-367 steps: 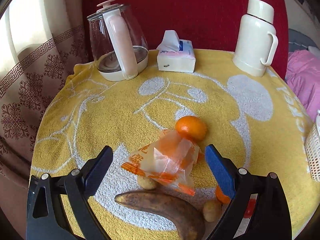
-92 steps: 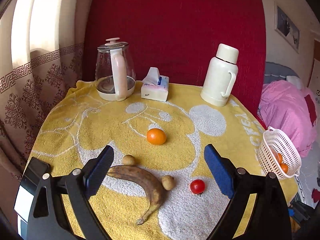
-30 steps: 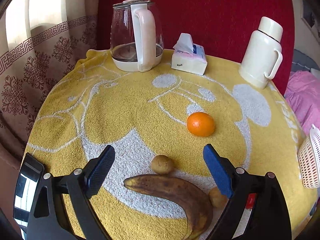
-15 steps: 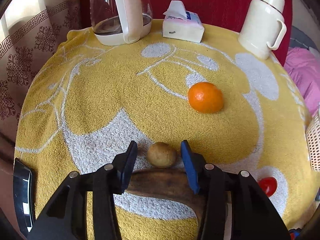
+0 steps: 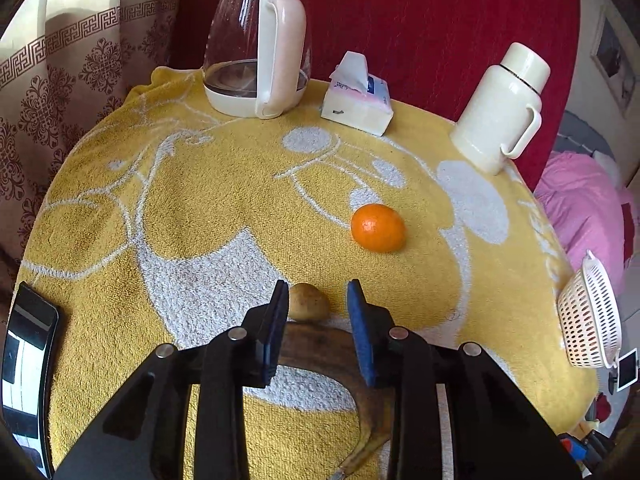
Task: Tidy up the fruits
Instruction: 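Carry the tomato with the right gripper while the left gripper grasps the small potato, then drop the tomato into the basket with the right gripper while the left carries the potato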
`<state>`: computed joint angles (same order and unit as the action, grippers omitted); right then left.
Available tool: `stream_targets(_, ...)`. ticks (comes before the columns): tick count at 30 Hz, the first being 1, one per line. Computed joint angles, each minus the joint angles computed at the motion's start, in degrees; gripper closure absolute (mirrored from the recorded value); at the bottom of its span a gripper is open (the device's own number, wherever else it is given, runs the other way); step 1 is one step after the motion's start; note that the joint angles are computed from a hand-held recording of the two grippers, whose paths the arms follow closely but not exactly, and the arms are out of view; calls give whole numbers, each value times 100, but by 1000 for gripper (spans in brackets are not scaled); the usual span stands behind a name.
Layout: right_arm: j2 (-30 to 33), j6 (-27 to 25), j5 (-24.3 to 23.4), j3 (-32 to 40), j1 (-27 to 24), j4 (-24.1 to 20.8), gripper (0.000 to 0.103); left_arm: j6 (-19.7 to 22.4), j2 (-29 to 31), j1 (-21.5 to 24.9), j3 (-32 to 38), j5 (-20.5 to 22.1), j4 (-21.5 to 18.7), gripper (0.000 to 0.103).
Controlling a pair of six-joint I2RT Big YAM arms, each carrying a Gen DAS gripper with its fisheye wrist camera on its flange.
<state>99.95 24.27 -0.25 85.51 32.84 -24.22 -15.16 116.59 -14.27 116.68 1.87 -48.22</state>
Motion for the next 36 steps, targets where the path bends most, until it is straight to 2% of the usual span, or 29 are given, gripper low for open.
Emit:
stream_targets(2,9,39,8,4,-20,2,74,-31,79,-22,160,-158,-142,72)
stream_targets(6,53,48,4,55,-21,-36,74,29,487,-2,804,-53,-775,71)
stream_targets(11,51,78,13,44,-21,-38,74,173,805,-26,1205,-387,-1030,71)
stream_targets(14,38,95,34,23,-27,-8,74,169,857,24,1242,-301,-1107,71)
stream_targets(21,15,134,83,0,-36,20,74,90,720,64,977,-178,-876,73)
stream_targets(22,-2,135,104,-14,-38,45,74,52,675,71,913,-167,-794,77)
stream_targets(31,-312,351,388,-313,-205,372,74,-126,23,42,113,39,1,77)
stream_targets(36,-648,490,726,-582,-356,656,74,-156,-246,-68,-225,240,224,77)
